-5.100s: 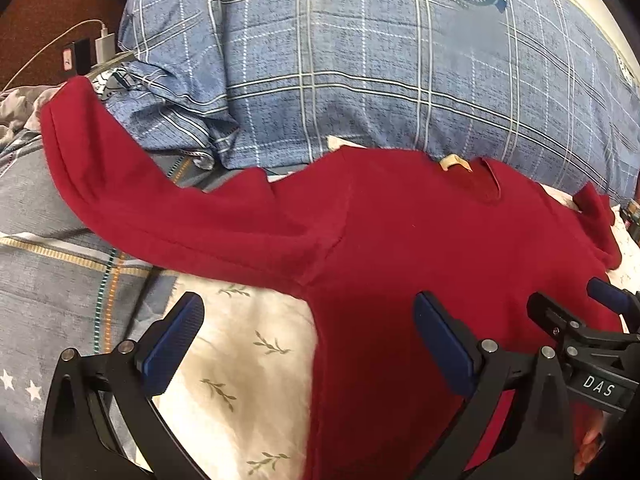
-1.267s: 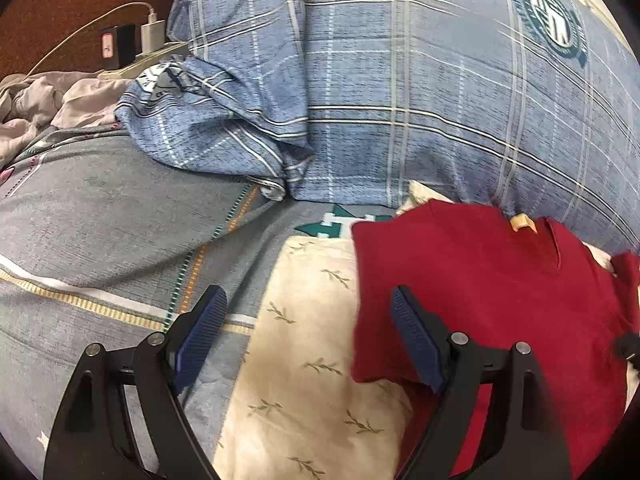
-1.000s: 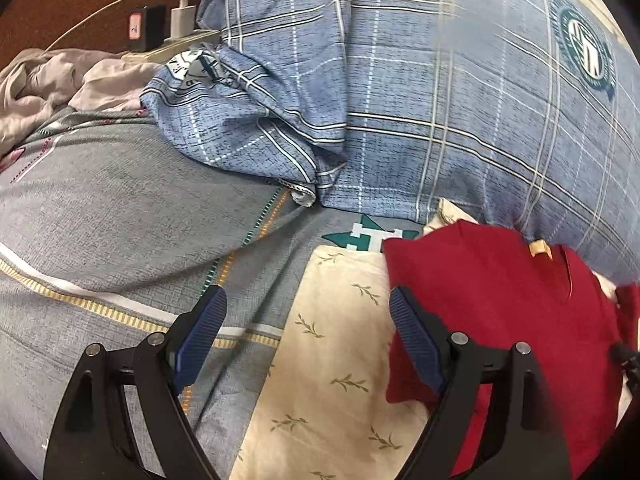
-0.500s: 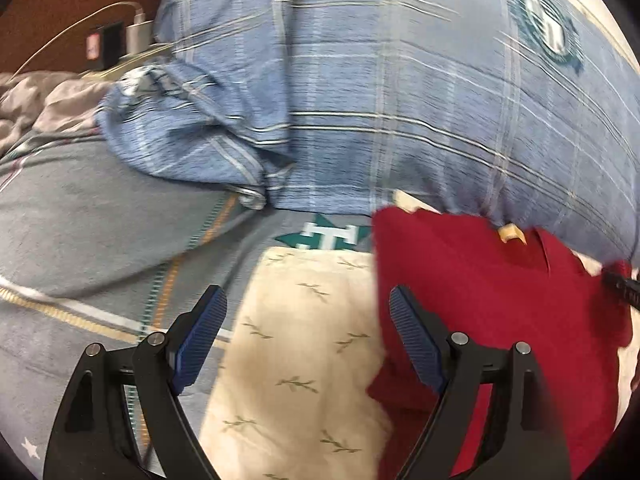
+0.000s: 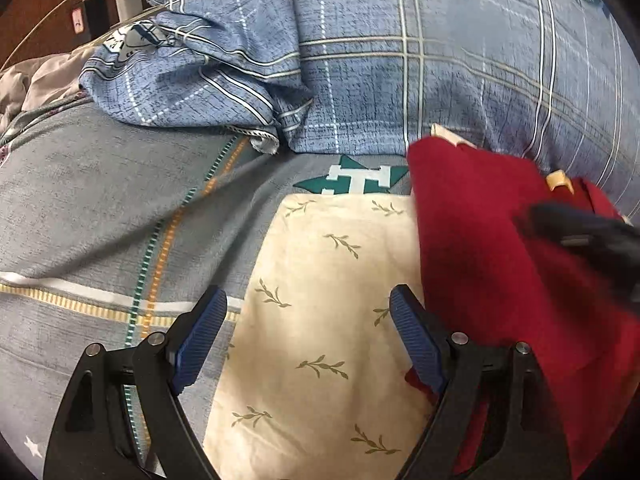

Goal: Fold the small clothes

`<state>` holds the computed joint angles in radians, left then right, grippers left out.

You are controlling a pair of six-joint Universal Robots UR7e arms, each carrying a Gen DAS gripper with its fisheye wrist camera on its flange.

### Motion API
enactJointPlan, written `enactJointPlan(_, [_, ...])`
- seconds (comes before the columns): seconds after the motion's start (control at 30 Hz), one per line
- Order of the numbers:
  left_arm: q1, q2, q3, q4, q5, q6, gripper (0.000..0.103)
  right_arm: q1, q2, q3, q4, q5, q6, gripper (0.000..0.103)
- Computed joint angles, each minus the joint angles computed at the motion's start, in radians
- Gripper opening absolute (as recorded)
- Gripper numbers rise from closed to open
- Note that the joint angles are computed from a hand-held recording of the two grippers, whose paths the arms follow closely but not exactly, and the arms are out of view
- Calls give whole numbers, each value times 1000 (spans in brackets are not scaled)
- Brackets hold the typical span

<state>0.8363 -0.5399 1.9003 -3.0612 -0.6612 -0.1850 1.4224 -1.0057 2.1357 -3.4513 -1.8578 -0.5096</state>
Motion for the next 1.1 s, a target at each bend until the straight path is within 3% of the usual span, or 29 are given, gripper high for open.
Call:
enactJointPlan(0.13, [-7,-8,8,-89,56,63,84,42,169,-143,-20,-145,-73,22])
enactJointPlan(0.23, [4,-28,13,-102,47,40,84,53,212,-179,-63,-176,-104,22])
enactJointPlan(0.33, [16,-53,18,-74,-14,-4,84,49,137,-105,-80,-135,-56,29])
enactJointPlan(0.47, [12,-59,33,-106,-63,0,84,28,27,45,-104,-62,-33,30])
enactJointPlan(0.57, [-3,-49,43,-134,-69,6,84,10,41,91,-122,-105,-26,34])
enactJointPlan(0.67, [-4,-37,42,-151,-106,17,84,17,80,121,-253,-129,-78,33])
enactJointPlan(0.7, [-4,-33,46,-165,-127,21,84,28,55,136,-230,-142,-67,33])
enactJointPlan(0.77, [-3,-34,47,-176,-179,31,84,15,-15,191,-224,-97,-50,37])
enactJointPlan(0.8, [-1,-34,47,-176,-218,40,84,6,-39,217,-256,-87,-48,43])
enactJointPlan(0.87, [3,-23,38,-170,-276,62,84,-19,-79,266,-366,-121,-67,48])
enactJointPlan(0.93, [0,-3,20,-130,-270,67,84,-69,-132,280,-409,-164,-74,50])
enactJointPlan(1.03, [-1,20,-4,-60,-236,48,84,-161,-208,270,-389,-228,-23,50])
enactJointPlan(1.1, [12,18,-14,-16,-250,10,88,-215,-234,255,-360,-274,7,49])
